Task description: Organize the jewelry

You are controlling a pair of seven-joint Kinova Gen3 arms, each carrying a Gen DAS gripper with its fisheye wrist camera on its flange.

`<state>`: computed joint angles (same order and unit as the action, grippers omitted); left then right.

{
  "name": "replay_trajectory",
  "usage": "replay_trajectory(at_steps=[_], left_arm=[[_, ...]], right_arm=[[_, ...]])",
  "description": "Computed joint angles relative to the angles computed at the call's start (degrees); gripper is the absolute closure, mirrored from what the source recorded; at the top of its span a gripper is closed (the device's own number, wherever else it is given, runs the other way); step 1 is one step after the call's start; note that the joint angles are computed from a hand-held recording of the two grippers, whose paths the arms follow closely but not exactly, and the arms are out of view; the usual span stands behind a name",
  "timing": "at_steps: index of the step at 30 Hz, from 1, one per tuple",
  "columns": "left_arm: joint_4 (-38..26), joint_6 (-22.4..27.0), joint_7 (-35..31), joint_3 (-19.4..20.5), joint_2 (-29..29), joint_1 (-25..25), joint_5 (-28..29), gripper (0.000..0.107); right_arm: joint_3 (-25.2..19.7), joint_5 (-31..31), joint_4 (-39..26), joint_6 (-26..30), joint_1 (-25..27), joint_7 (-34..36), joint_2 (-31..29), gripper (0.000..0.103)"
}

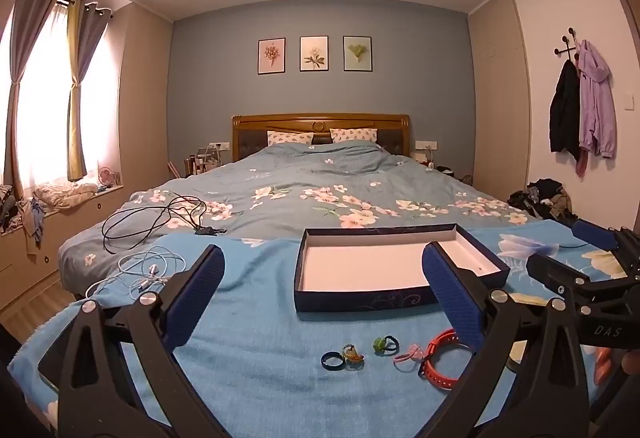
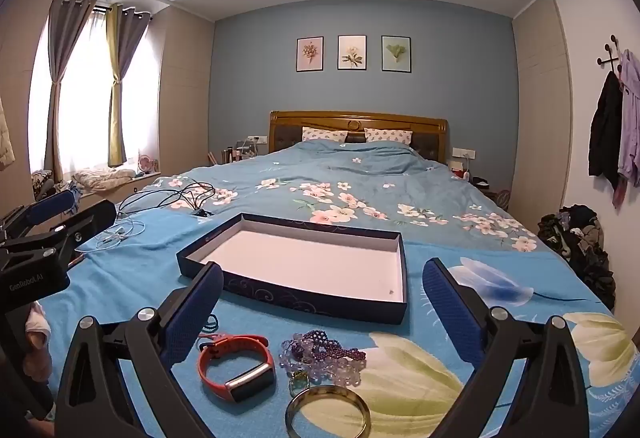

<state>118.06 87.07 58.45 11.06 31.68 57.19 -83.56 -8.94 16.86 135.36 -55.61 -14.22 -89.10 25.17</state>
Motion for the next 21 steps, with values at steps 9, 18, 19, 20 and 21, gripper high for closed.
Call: replay_trajectory(at_steps=[9,18,19,20,21], left_arm=[[-0.17,1.30,0.31,-0.51,0.66,1.65,0.03,0.010],[-0.16,1.14,0.01,0.25,0.14,0.94,-0.36,0.010],[-0.25,1.09,-0.02,0.22,0.21,0.87,-0.51,0.010],[-0.30,1.07,-0.11,0.21,0.23,0.83,-0.58,0.010],[-0.41,1.09,-0.28,0.19,0.27,0.81,-0.57,0.010]], right_arm=[[-0.01,0.83,0.24,-0.83,0.76,-0.44,0.61,0.006],[-0.07,0.96,-0.18,0.40,0.54,-1.38,-0.79,0.006],[-0.07,0.98,-0.18,0.40,0.58,-1.49,-0.85,0.006],[-0.04,0.80,0.05,-0.21,0.52,-1.28,-0.66,0.006],[-0.01,0.88,0.15,-0.25,0.56,-1.29,-0.76,0.006]])
